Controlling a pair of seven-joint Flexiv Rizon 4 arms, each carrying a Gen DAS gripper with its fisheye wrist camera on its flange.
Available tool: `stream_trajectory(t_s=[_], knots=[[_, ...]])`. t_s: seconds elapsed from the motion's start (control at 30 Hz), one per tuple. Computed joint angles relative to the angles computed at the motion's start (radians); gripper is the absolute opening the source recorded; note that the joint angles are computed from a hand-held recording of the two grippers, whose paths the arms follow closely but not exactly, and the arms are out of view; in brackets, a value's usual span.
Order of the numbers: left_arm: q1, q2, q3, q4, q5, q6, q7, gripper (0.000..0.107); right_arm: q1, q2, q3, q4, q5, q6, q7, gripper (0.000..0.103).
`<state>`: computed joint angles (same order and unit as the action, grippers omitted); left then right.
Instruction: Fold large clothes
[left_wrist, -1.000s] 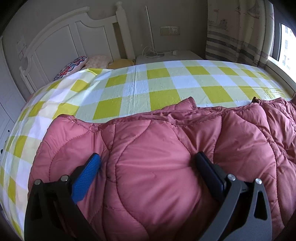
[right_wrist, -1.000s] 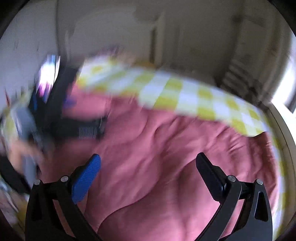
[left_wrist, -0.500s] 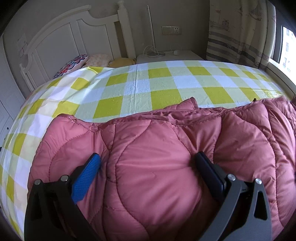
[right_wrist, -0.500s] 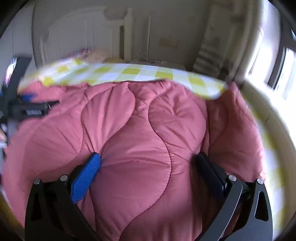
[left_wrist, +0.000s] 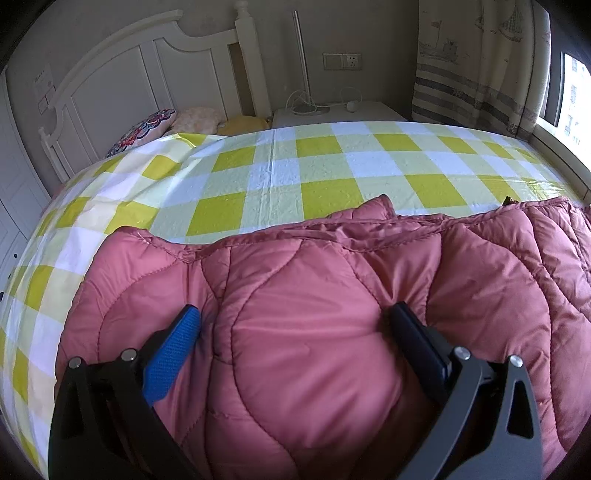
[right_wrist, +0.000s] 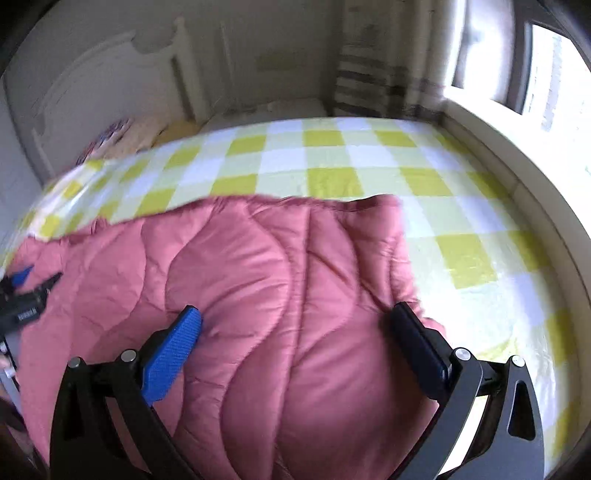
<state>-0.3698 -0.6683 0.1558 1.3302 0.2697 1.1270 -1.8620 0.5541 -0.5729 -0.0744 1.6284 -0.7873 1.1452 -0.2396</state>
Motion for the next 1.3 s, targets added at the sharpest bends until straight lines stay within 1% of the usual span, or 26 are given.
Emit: stream_trajectory(t_s=[0.07,0.13,0.2,0.23,0.3,0.33,0.37,0.4,0.5,0.57,0.6,0.63,0.67,0.7,0.73,0.77,0.8,0.83,0.9,0.93,0.97,1.03,1.07,1.17,1.2,1.3], knots=[[-0.001,-0.001,0.001,-0.002,0.000,-0.002,-0.001,0.101,0.043,0.030,-0.044,0.004,-0.035,-0.095,0.103,0.098],[-0.001,0.003,0.000,0.002,0.005,-0.004,-0.005,0.101,0.058,0.049,-0.053,-0.005,-0.063,-0.167,0.212,0.098],[0.000,0.004,-0.001,0.005,0.005,-0.001,-0.005,0.101,0.042,0.049,-0.048,-0.008,-0.119,-0.101,0.273,0.098],[0.001,0.002,-0.002,0.002,0.005,-0.003,-0.003,0.101,0.030,0.023,-0.034,-0.042,-0.142,-0.065,0.237,0.098],[0.001,0.004,-0.002,0.005,0.006,-0.002,-0.004,0.101,0.020,-0.022,0.000,-0.104,-0.136,-0.080,0.107,0.098],[0.003,0.003,-0.003,0.003,0.005,-0.002,-0.002,0.101,0.010,-0.062,0.042,-0.152,-0.115,-0.145,-0.012,0.098],[0.004,0.002,-0.004,0.001,0.004,-0.003,-0.001,0.101,0.018,-0.106,0.053,-0.205,-0.044,-0.211,-0.128,0.099],[0.006,0.005,-0.008,0.009,0.002,0.003,0.001,0.101,-0.002,-0.144,0.082,-0.234,0.018,-0.212,-0.183,0.099],[0.005,0.008,-0.007,0.007,-0.001,-0.007,0.007,0.101,-0.019,-0.148,0.070,-0.225,0.102,-0.121,-0.167,0.099],[-0.024,0.006,0.021,-0.026,0.023,-0.071,-0.005,0.101,-0.006,-0.148,0.051,-0.223,0.121,-0.118,-0.182,0.099],[-0.051,0.005,0.048,-0.054,0.054,-0.112,-0.022,0.101,0.003,-0.149,0.042,-0.225,0.126,-0.124,-0.186,0.099],[-0.082,0.012,0.074,-0.076,0.111,-0.127,-0.054,0.101,0.012,-0.149,0.032,-0.226,0.126,-0.132,-0.188,0.099],[-0.085,0.027,0.069,-0.067,0.136,-0.094,-0.063,0.101,0.017,-0.148,0.027,-0.226,0.128,-0.132,-0.188,0.099],[-0.068,0.054,0.030,-0.037,0.132,-0.029,-0.043,0.101,0.020,-0.146,0.022,-0.222,0.130,-0.128,-0.186,0.099],[-0.048,0.068,-0.006,-0.017,0.114,0.005,-0.014,0.101,0.022,-0.146,0.019,-0.220,0.132,-0.124,-0.185,0.099],[-0.013,0.080,-0.067,0.003,0.091,0.036,0.029,0.101,0.024,-0.143,0.016,-0.216,0.133,-0.122,-0.184,0.099],[-0.005,0.076,-0.096,0.016,0.031,0.058,0.098,0.101,0.028,-0.136,0.013,-0.205,0.131,-0.119,-0.179,0.099],[-0.015,0.062,-0.092,0.000,0.028,0.041,0.108,0.101,0.028,-0.135,0.011,-0.202,0.131,-0.115,-0.179,0.099],[-0.069,-0.004,-0.037,-0.076,0.083,-0.067,0.078,0.101,0.028,-0.140,0.009,-0.205,0.132,-0.104,-0.174,0.099],[-0.061,-0.022,-0.044,-0.080,0.053,-0.066,0.078,0.101,0.028,-0.138,0.006,-0.201,0.133,-0.094,-0.168,0.099],[-0.025,-0.020,-0.082,-0.051,-0.008,-0.032,0.091,0.101,0.026,-0.137,0.007,-0.198,0.135,-0.090,-0.168,0.099],[0.019,-0.011,-0.132,-0.044,-0.108,-0.071,0.163,0.101,0.029,-0.133,0.007,-0.195,0.136,-0.097,-0.169,0.099],[0.020,-0.007,-0.124,-0.048,-0.127,-0.083,0.180,0.101,0.029,-0.133,0.008,-0.197,0.137,-0.099,-0.171,0.099],[-0.031,0.012,0.016,-0.068,-0.005,-0.053,0.034,0.101,0.032,-0.133,0.004,-0.195,0.134,-0.095,-0.163,0.099],[-0.013,0.013,0.022,-0.071,-0.007,-0.052,0.013,0.101,0.032,-0.133,0.004,-0.195,0.133,-0.095,-0.163,0.099],[0.128,0.006,-0.086,-0.039,-0.160,-0.109,0.071,0.101,0.031,-0.134,0.005,-0.196,0.133,-0.093,-0.166,0.099]])
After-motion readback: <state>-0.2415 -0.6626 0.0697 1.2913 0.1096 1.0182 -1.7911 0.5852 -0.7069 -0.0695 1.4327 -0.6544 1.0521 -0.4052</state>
